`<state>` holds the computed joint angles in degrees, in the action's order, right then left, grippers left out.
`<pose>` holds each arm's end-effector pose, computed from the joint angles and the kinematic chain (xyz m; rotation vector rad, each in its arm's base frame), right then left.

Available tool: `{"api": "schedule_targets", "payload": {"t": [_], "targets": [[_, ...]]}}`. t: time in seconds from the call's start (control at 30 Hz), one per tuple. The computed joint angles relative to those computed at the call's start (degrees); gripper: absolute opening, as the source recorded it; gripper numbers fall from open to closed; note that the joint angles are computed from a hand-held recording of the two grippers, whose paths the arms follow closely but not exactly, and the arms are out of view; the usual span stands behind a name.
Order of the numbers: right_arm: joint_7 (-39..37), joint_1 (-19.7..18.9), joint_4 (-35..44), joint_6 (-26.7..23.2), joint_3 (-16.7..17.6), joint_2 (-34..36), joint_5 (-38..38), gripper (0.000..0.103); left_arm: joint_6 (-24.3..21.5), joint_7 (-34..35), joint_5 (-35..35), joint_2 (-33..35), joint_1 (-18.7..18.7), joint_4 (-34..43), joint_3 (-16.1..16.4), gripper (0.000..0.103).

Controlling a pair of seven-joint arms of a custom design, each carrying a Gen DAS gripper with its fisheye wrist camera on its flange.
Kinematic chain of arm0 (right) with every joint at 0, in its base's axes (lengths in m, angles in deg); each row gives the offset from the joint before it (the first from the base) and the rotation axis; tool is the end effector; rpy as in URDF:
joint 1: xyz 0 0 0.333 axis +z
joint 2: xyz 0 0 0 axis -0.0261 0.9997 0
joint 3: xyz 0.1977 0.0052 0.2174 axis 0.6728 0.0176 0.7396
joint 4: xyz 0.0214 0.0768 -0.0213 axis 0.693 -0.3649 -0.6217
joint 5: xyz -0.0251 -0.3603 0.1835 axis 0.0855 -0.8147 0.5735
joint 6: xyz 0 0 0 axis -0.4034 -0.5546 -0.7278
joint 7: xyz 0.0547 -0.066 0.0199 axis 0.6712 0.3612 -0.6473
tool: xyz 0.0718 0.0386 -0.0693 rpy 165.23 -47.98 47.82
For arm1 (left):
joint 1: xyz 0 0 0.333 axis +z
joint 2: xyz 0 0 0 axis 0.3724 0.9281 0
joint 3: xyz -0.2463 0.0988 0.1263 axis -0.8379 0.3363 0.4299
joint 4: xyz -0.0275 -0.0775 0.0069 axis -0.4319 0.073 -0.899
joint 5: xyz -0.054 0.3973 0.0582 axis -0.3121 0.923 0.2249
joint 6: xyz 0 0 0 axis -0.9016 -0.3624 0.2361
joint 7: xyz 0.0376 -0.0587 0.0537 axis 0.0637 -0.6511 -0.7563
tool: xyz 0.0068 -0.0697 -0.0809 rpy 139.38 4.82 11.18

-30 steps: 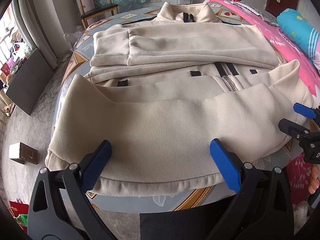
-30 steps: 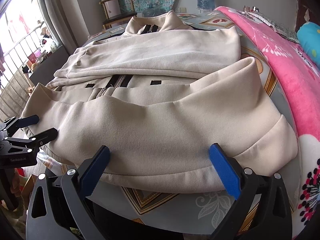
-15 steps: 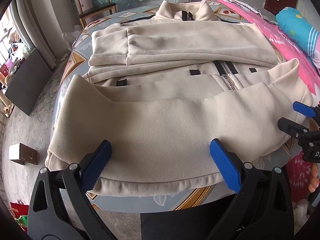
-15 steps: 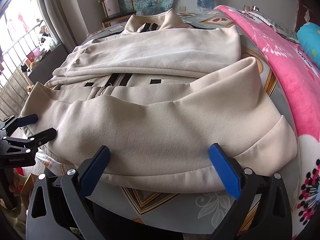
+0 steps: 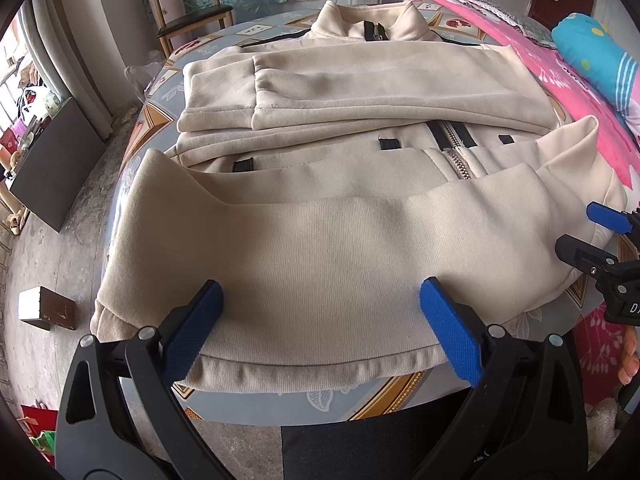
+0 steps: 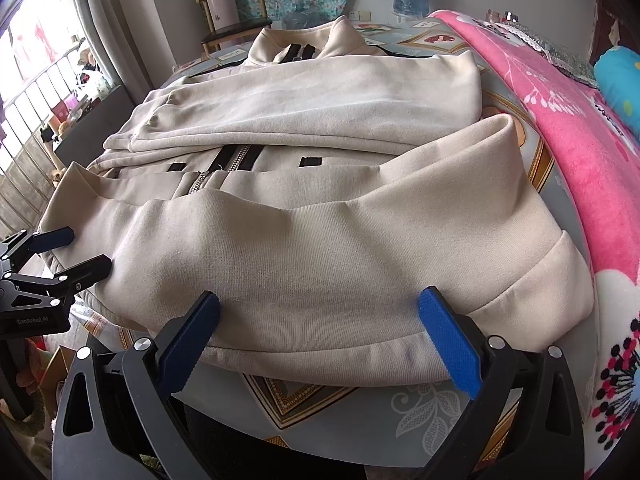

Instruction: Fold large clothes

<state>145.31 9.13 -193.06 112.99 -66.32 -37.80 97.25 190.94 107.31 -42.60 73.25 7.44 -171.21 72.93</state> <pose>0.5607 0.0878 0.3411 -2.0833 1.5815 -0.3562 0.5244 -0.2771 0.3374 -1.9401 1.8857 -0.4810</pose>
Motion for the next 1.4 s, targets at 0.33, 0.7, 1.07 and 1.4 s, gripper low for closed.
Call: {"api": "schedule_targets", "payload": {"t": [0.33,0.7,1.07,1.4], "targets": [[-0.57,-0.06,-0.19,0.23,0.08,-0.10,0.34,0.097,0.02,0.03,-0.01,-0.02,0.03,0.01,-0.02,0.095],[-14.91,-2.08,1.07,-4.81,0.77,-0.73,13.75,0.097,1.17,-0.14,0.96,-0.33,0.21,-0.64,0.16,0.095],[-26.54,-2.18,2.05,-12.20,-0.29,-5.37,23.43,0.097,8.60,-14.22,16.48,-6.55,1.54,-6.94,1.80,0.095],[-16.28,-0.22,8.13,-16.08,0.48,-0.57,13.27,0.079,7.31,-17.67,24.96,-6.60,3.43,-5.43,0.83,0.074]]}}
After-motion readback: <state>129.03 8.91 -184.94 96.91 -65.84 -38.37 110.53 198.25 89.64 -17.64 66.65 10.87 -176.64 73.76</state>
